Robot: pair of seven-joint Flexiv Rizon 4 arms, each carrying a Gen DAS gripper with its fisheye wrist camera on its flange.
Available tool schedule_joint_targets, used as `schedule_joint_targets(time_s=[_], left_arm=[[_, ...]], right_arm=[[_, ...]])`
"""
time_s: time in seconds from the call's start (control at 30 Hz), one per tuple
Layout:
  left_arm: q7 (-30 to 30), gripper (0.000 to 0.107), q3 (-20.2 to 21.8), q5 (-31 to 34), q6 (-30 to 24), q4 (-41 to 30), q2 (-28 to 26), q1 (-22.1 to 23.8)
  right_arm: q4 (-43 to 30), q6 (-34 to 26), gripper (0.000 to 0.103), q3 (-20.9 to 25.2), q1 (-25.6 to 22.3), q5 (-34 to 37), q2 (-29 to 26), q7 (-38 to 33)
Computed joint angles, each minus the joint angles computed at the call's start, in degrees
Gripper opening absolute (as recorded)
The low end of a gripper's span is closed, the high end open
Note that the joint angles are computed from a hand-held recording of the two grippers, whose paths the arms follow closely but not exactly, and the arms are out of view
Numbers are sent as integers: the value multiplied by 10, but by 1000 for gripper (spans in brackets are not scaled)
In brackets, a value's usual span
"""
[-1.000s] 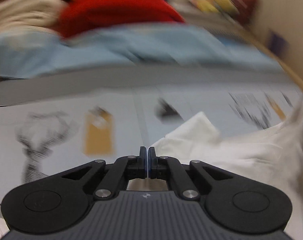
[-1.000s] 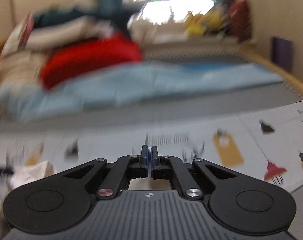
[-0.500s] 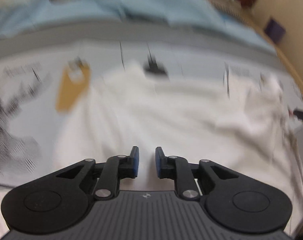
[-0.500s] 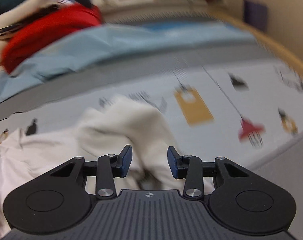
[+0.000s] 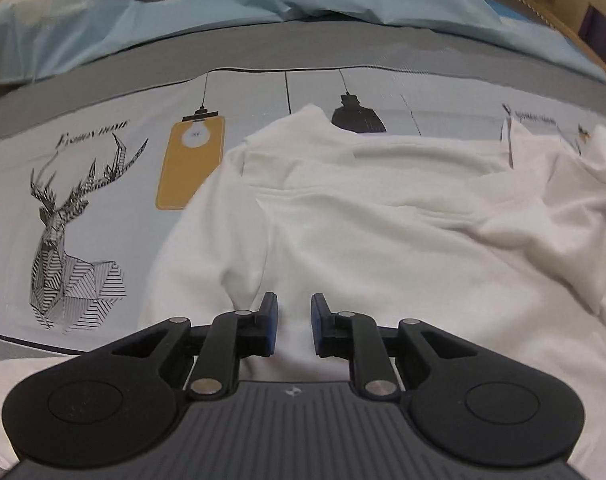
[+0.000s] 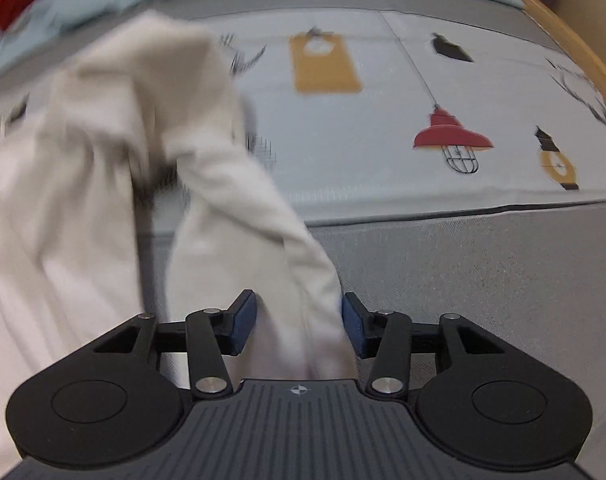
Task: Fold small clothes
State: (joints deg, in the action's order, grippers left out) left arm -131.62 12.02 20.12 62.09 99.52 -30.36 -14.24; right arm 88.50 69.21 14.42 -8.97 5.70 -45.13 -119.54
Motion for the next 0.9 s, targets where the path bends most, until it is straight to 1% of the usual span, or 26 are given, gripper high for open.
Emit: schedule_joint_targets(time_s=[0.03, 0.07, 0.1, 0.13, 0.17, 0.2, 0.23, 0.27, 0.3, 0.33, 0.37, 0.4, 0.43, 0.47, 0.5, 0.53, 0.57, 0.6, 0.63, 0.67, 0.7, 0.73, 0.8, 0.83, 0.9], left_arm=[[-5, 19, 4, 7, -15, -7, 1, -11], [-7, 19, 5, 10, -22, -11, 0, -13], [-9, 19, 3, 11, -24, -13, 0, -12], [-11, 19, 3, 12, -28, -15, 0, -12], [-14, 19, 3, 15, -31, -18, 1, -13], [-18, 19, 5, 20, -36, -22, 2, -16], [-23, 19, 6, 26, -39, -25, 3, -19], [-24, 19, 5, 30, -39, -27, 6, -19], [-25, 19, 3, 33, -38, -28, 8, -18], [-27, 19, 2, 34, -37, -28, 10, -17], [-27, 19, -1, 34, -37, -28, 12, -15], [-26, 19, -4, 34, -36, -29, 14, -14], [-23, 19, -7, 32, -35, -29, 15, -11], [-21, 19, -10, 30, -33, -28, 16, -9], [-21, 19, -11, 30, -32, -27, 17, -9], [-22, 19, -11, 30, -31, -27, 18, -9], [-23, 19, -11, 31, -31, -26, 20, -10], [-24, 20, -10, 32, -32, -27, 21, -10], [-27, 20, -9, 34, -34, -27, 21, -12], [-31, 21, -8, 36, -36, -28, 22, -13], [-32, 21, -9, 37, -37, -28, 21, -13], [-31, 22, -10, 37, -39, -28, 21, -12], [-29, 22, -12, 38, -45, -31, 19, -12], [-27, 22, -13, 38, -47, -32, 18, -12], [-24, 22, -15, 38, -49, -34, 16, -11]], right_arm=[[-5, -2, 6, 5, -5, 2, 0, -5], [-3, 15, 5, -1, -2, 5, 3, 0], [6, 58, 5, -15, 7, 3, 8, 7], [22, 122, 5, -35, 21, -4, 14, 13], [35, 191, 5, -47, 29, -10, 20, 12], [46, 266, 5, -49, 28, -11, 23, 6], [60, 337, 5, -64, 36, -24, 25, 10], [69, 401, 5, -98, 60, -19, 25, -1], [73, 428, 5, -122, 75, -5, 25, -24], [77, 419, 6, -142, 86, 0, 27, -34], [86, 372, 7, -173, 97, -24, 31, -10], [85, 300, 8, -185, 98, -37, 35, 6], [74, 209, 8, -179, 84, -53, 38, 26], [58, 130, 8, -159, 61, -64, 38, 38], [35, 54, 8, -124, 26, -64, 35, 39], [14, 6, 8, -89, -7, -52, 33, 37], [-4, -19, 8, -58, -36, -29, 31, 37], [-28, -44, 12, -20, -71, 13, 29, 38], [-55, -69, 18, 15, -105, 65, 27, 43], [-88, -98, 20, 44, -138, 122, 21, 55], [-116, -113, 24, 54, -155, 161, 11, 69], [-131, -113, 27, 59, -166, 197, 8, 83], [-151, -99, 28, 52, -175, 251, 2, 114], [-159, -98, 28, 44, -173, 269, -1, 138], [-170, -118, 28, 22, -168, 287, -7, 201]])
